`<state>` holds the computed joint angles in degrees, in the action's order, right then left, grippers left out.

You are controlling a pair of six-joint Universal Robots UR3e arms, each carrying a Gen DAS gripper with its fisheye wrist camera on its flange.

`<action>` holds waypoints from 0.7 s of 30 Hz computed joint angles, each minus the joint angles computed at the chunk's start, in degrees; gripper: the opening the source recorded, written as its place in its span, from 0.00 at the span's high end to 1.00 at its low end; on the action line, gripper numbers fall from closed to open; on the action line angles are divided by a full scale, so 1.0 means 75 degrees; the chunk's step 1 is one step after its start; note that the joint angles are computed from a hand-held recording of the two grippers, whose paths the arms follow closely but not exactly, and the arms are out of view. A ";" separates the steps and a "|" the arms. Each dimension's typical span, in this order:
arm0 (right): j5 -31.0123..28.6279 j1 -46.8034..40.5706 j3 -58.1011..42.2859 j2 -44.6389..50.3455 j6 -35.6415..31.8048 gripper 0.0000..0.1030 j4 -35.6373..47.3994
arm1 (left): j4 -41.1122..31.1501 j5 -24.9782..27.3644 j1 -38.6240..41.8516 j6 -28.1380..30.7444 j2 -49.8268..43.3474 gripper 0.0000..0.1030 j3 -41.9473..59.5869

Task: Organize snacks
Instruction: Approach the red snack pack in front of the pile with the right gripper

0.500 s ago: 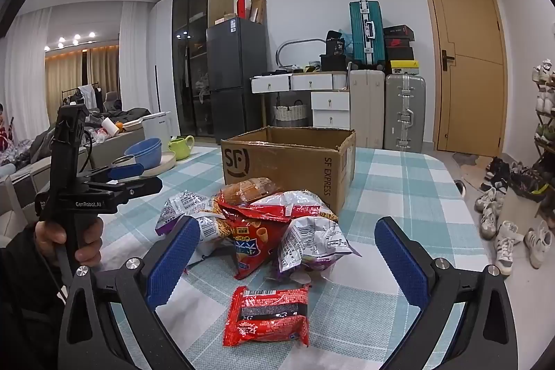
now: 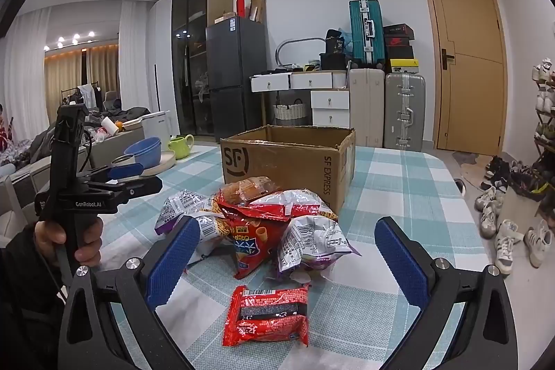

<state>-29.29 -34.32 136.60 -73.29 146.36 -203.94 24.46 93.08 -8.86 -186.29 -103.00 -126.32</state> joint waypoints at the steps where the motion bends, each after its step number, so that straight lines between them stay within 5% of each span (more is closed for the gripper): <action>1: 0.0007 -0.0004 0.0001 -0.0002 -0.0008 0.00 0.0010 | -0.0001 -0.0012 0.0004 0.0001 0.0004 0.01 -0.0004; 21: 0.0021 -0.0028 0.0066 -0.0006 -0.0117 0.00 0.0089 | 0.0025 0.0004 -0.0005 -0.0014 0.0005 0.01 -0.0015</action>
